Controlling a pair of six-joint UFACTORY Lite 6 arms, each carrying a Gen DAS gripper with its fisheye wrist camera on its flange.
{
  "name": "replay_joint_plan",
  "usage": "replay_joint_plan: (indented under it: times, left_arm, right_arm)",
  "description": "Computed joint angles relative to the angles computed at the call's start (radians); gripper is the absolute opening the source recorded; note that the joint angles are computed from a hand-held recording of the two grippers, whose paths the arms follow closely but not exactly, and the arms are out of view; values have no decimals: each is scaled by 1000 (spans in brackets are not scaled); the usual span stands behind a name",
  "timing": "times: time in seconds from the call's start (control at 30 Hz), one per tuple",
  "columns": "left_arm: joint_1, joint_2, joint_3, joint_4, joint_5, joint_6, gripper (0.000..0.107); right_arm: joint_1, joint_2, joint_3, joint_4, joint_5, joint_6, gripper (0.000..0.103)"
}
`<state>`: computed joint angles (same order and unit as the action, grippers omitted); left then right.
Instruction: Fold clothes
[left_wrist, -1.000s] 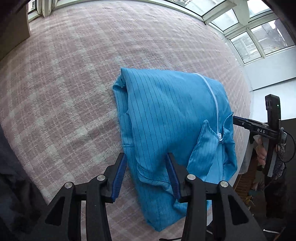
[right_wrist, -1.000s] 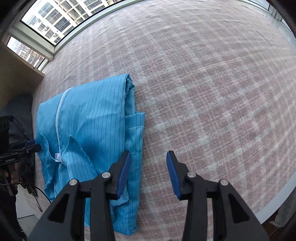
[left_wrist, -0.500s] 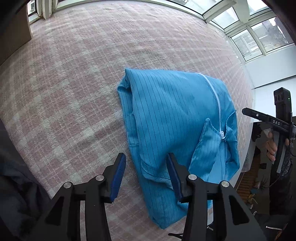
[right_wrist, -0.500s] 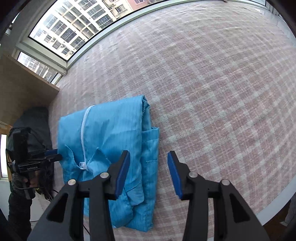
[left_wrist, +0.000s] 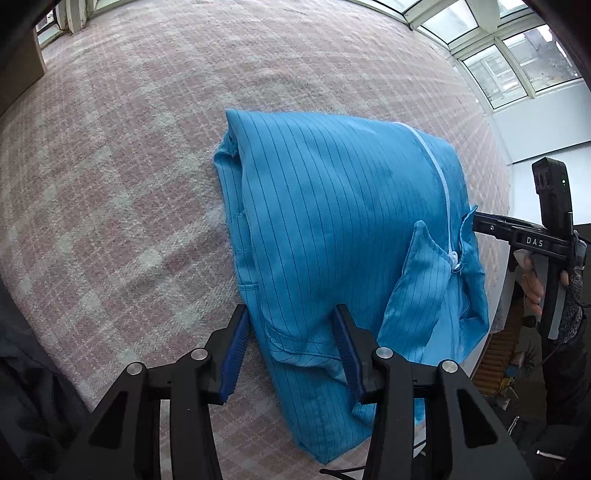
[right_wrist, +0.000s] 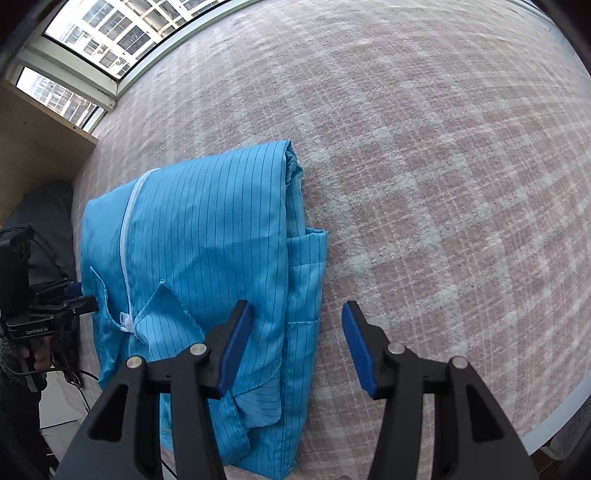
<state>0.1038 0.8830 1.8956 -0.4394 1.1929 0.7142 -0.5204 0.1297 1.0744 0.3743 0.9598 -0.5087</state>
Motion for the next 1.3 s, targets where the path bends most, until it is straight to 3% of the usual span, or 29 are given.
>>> replay_joint_plan:
  times: [0.1, 0.27, 0.43, 0.53, 0.57, 0.6, 0.63, 0.67, 0.8, 0.83, 0.87, 1.1, 1.23, 1.3]
  left_arm:
    - [-26, -11, -31, -11, -25, -8, 48]
    - [-66, -18, -40, -10, -49, -34, 50]
    - [-194, -88, -136, -27, -137, -138, 49]
    - [-251, -115, -184, -31, -196, -177, 46]
    - [-265, -127, -223, -36, -234, -174, 42]
    - [-277, -134, -244, -41, -255, -175, 30]
    - [-278, -168, -290, -45, -272, -169, 29]
    - [-274, -215, -351, -47, -290, -158, 25]
    - [-316, -310, -483, -61, -364, -154, 11]
    - [-342, -328, -513, -69, -391, -160, 10]
    - [-369, -336, -525, -72, -415, -176, 9]
    - [-407, -444, -639, -224, -448, -159, 4]
    - [-438, -555, -688, -261, -436, -185, 4]
    - [-452, -603, -694, -256, -426, -207, 4]
  right_arm:
    - [-16, 4, -22, 22, -2, -10, 54]
    - [30, -20, -52, -4, -24, -49, 72]
    - [113, -79, -115, -114, -91, 17, 73]
    - [111, -76, -119, -52, -88, -13, 72]
    - [91, -71, -119, -32, -86, -42, 72]
    - [76, -77, -128, -18, -86, -67, 71]
    - [57, -89, -143, -5, -86, -98, 66]
    - [38, -102, -159, 7, -86, -128, 53]
    - [-29, -124, -190, 61, -72, -246, 32]
    - [-30, -130, -198, 84, -61, -259, 19]
    - [-15, -174, -245, 112, -55, -256, 14]
    - [48, -190, -209, 198, -61, -258, 7]
    - [67, -202, -132, 221, -21, -252, 7]
    - [6, -218, -63, 207, 59, -280, 7]
